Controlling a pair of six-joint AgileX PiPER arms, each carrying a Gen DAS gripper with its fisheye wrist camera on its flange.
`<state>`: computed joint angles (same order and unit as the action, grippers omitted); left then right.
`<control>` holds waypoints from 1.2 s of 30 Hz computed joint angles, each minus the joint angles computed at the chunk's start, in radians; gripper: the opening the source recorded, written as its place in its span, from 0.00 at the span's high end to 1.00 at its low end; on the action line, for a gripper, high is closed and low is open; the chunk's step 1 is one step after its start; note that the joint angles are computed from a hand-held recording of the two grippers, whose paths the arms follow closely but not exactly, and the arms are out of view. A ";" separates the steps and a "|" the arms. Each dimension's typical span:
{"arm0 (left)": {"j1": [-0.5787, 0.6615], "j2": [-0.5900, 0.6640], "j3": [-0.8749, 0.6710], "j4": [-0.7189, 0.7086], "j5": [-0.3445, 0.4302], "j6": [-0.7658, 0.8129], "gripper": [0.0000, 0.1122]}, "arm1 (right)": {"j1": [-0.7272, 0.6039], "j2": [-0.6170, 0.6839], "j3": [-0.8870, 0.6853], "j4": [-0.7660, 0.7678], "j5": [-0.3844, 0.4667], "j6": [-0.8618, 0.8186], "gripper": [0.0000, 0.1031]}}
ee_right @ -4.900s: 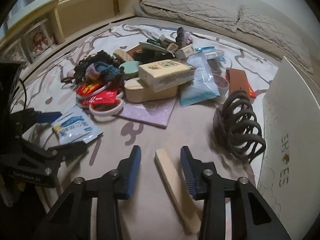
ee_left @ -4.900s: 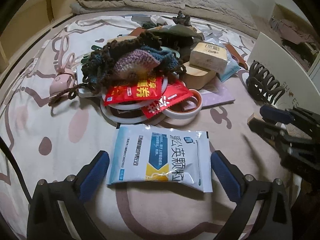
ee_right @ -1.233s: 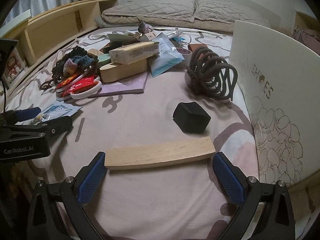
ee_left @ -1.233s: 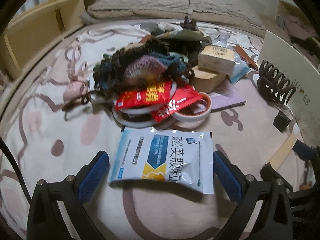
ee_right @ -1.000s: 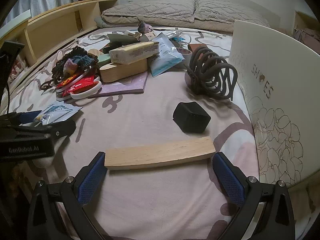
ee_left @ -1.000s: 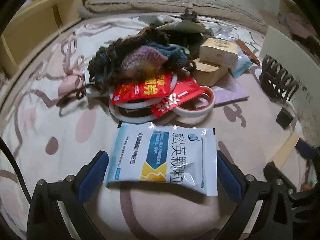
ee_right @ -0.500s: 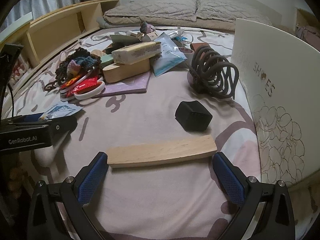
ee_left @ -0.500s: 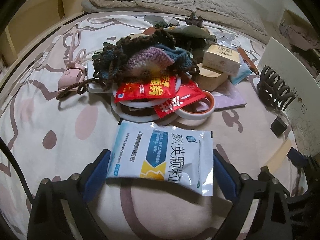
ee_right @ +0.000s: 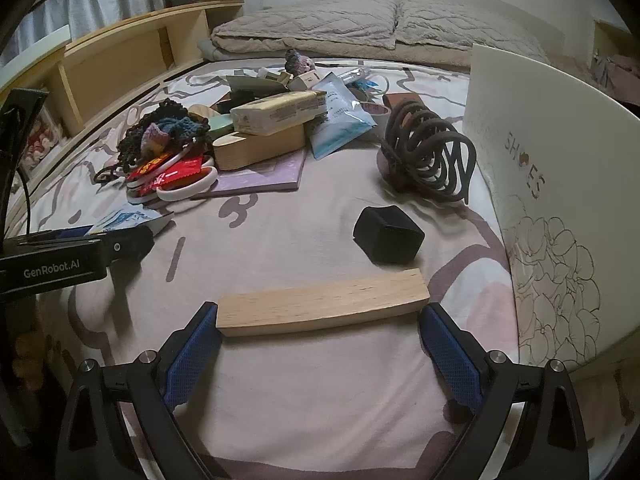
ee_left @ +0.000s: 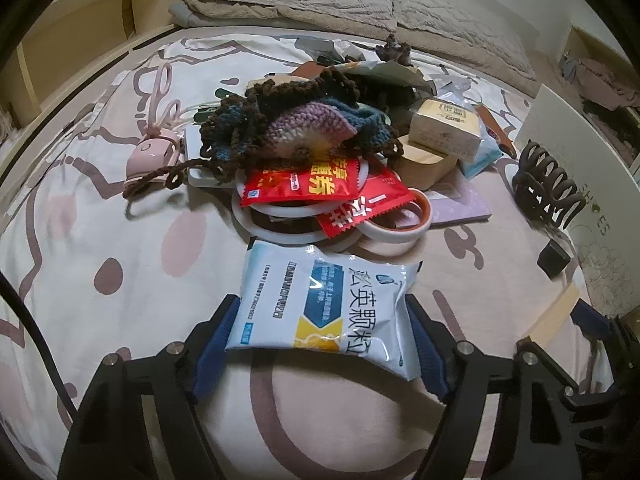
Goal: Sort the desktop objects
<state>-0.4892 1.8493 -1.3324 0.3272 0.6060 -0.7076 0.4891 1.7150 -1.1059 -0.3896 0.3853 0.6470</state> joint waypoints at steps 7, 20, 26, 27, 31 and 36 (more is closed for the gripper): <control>0.002 -0.007 0.006 -0.001 -0.001 0.003 0.33 | -0.003 -0.003 0.002 0.014 -0.004 -0.009 0.04; -0.017 -0.042 0.049 -0.008 -0.020 0.006 0.34 | 0.002 -0.011 0.007 0.017 -0.007 -0.017 0.04; -0.018 -0.054 0.061 -0.029 -0.034 0.018 0.34 | 0.007 -0.021 0.015 0.009 -0.014 -0.013 0.04; -0.017 -0.054 0.060 -0.034 -0.034 0.021 0.34 | 0.009 -0.023 0.015 -0.006 -0.014 -0.001 0.04; -0.013 -0.057 0.061 -0.050 -0.038 0.031 0.34 | 0.022 -0.036 0.023 -0.073 -0.018 0.051 0.04; -0.021 -0.068 0.069 -0.044 -0.047 0.032 0.34 | 0.032 -0.057 0.032 -0.095 -0.029 0.064 0.04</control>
